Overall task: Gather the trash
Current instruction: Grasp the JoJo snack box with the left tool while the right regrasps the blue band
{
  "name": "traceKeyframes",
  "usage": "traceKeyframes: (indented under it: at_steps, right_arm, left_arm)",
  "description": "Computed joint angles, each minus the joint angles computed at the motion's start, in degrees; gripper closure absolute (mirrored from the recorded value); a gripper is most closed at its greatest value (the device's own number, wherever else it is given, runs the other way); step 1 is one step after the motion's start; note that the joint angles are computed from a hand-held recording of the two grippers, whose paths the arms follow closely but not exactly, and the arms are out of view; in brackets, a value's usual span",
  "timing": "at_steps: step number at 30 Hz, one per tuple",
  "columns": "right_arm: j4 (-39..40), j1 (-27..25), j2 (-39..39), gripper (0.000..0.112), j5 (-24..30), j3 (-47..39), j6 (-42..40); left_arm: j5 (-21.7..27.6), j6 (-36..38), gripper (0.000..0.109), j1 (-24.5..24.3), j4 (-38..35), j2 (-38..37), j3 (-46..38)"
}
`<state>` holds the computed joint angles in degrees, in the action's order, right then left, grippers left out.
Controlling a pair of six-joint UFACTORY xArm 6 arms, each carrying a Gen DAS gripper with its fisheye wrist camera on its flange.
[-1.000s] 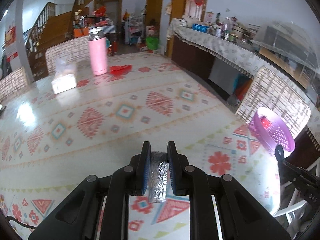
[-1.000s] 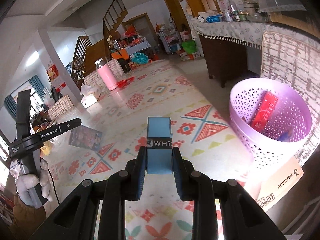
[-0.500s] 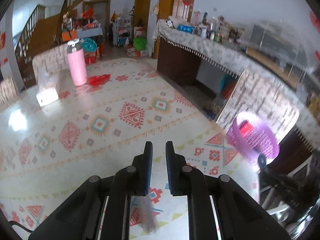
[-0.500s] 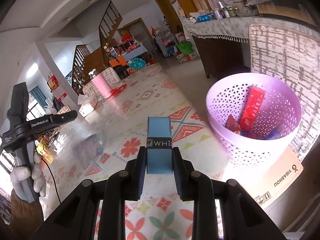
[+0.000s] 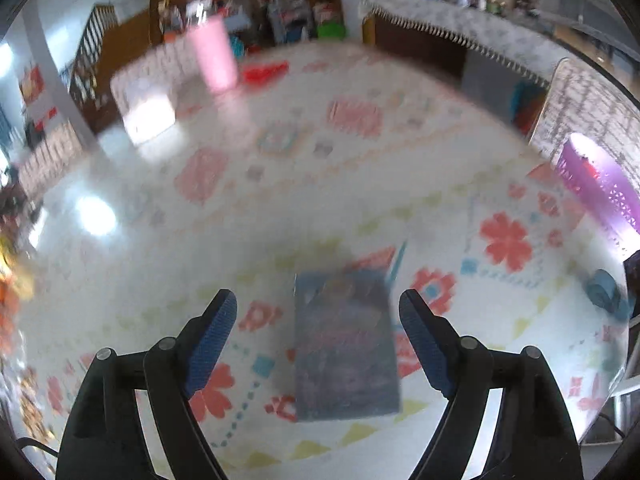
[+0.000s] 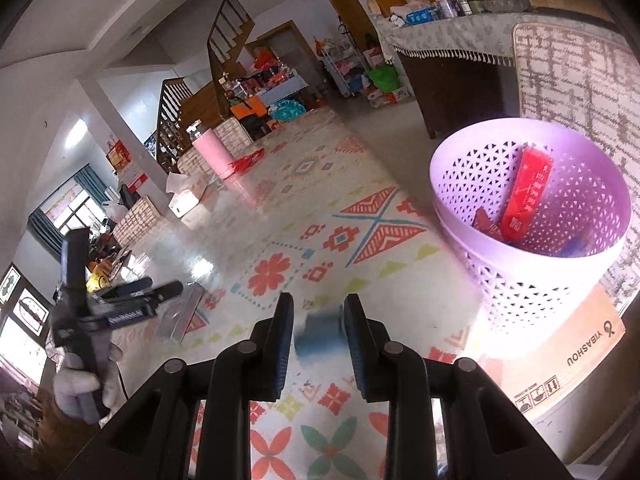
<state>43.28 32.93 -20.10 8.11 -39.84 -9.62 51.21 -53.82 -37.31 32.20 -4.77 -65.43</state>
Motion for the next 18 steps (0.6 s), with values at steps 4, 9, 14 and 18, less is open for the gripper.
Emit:
traceKeyframes:
  at_steps: [4,9,14,18]
  right_arm:
    - [-0.95,0.22,0.27,0.083,0.02,-0.09,0.30]
    - [-8.45,0.01,2.14,0.058,-0.35,-0.04,6.21]
    - [-24.15,-1.20,3.00,0.035,-0.49,1.14,17.71]
    - [-37.38,-1.99,3.57,0.040,0.25,1.07,26.79]
  left_arm:
    - [-2.68,1.03,0.026,0.34,-2.89,-0.37,1.97]
    - [-4.56,2.06,0.026,-0.67,-4.14,0.49,1.81]
    - [-6.48,1.60,0.055,-0.37,-6.12,0.01,2.05]
    - [-6.47,1.53,0.055,-1.06,-5.31,-0.37,1.67]
